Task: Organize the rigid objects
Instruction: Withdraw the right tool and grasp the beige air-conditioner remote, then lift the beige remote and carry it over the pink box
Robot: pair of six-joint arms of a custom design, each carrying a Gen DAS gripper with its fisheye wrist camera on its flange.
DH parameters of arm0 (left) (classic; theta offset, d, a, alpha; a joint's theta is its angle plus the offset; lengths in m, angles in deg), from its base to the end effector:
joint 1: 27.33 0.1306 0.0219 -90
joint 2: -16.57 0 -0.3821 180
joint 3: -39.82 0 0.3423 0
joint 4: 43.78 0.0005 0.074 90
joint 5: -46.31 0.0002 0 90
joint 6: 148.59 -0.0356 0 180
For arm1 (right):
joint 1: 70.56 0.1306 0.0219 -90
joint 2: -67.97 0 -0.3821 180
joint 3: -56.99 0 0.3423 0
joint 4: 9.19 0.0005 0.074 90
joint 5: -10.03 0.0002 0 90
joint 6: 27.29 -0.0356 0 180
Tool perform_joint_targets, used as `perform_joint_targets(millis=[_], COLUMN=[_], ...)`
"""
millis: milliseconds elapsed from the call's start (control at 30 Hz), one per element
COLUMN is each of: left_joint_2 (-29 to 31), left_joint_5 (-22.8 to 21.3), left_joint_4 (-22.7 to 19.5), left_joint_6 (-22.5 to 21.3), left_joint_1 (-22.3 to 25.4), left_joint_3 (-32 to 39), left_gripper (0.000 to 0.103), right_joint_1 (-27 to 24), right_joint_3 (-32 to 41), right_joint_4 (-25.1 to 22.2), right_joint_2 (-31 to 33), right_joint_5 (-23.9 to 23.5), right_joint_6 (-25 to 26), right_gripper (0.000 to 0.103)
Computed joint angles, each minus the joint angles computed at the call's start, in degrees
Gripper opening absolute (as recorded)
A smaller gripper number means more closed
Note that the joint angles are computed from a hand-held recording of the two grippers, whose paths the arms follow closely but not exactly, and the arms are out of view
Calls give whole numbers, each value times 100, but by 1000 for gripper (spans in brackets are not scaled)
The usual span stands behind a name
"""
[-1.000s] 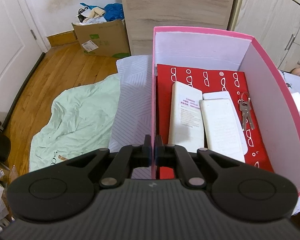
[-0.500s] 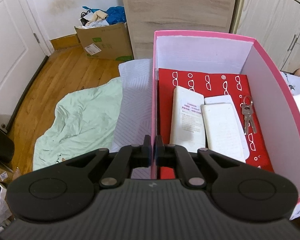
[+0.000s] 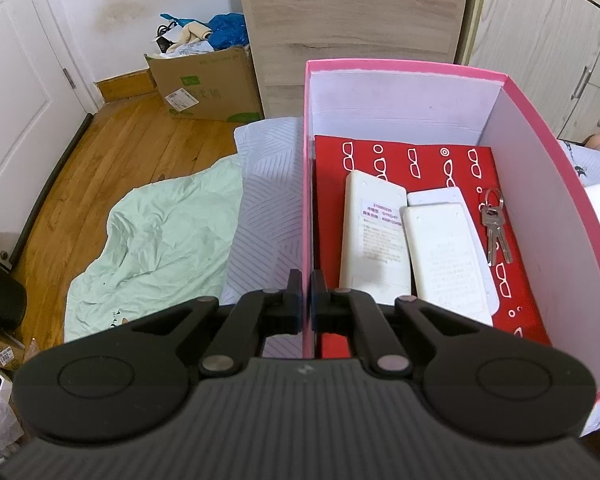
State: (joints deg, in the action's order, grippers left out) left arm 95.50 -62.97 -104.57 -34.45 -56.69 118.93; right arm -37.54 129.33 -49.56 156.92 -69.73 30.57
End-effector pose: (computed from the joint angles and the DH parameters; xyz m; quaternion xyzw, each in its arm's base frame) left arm 0.3049 -0.1586 0.4128 0.0010 0.9546 0.0321 0.2962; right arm 0.3409 0.2134 0.3233 0.0180 0.9551 0.0803 0.2846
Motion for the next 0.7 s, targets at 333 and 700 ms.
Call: perform_joint_targets(millis=[333, 700], left_joint_2=[18, -38], left_joint_5=[6, 52], left_joint_4=[-69, -44], left_joint_6=[-5, 2], left_joint_1=[2, 24], left_joint_3=[37, -21], left_gripper=[3, 3], right_joint_1=[401, 658], right_joint_3=[128, -152], right_joint_4=[117, 794], right_joint_2=[313, -468], right_joint_5=[936, 1202], right_joint_6=[293, 383], right_gripper=[63, 60])
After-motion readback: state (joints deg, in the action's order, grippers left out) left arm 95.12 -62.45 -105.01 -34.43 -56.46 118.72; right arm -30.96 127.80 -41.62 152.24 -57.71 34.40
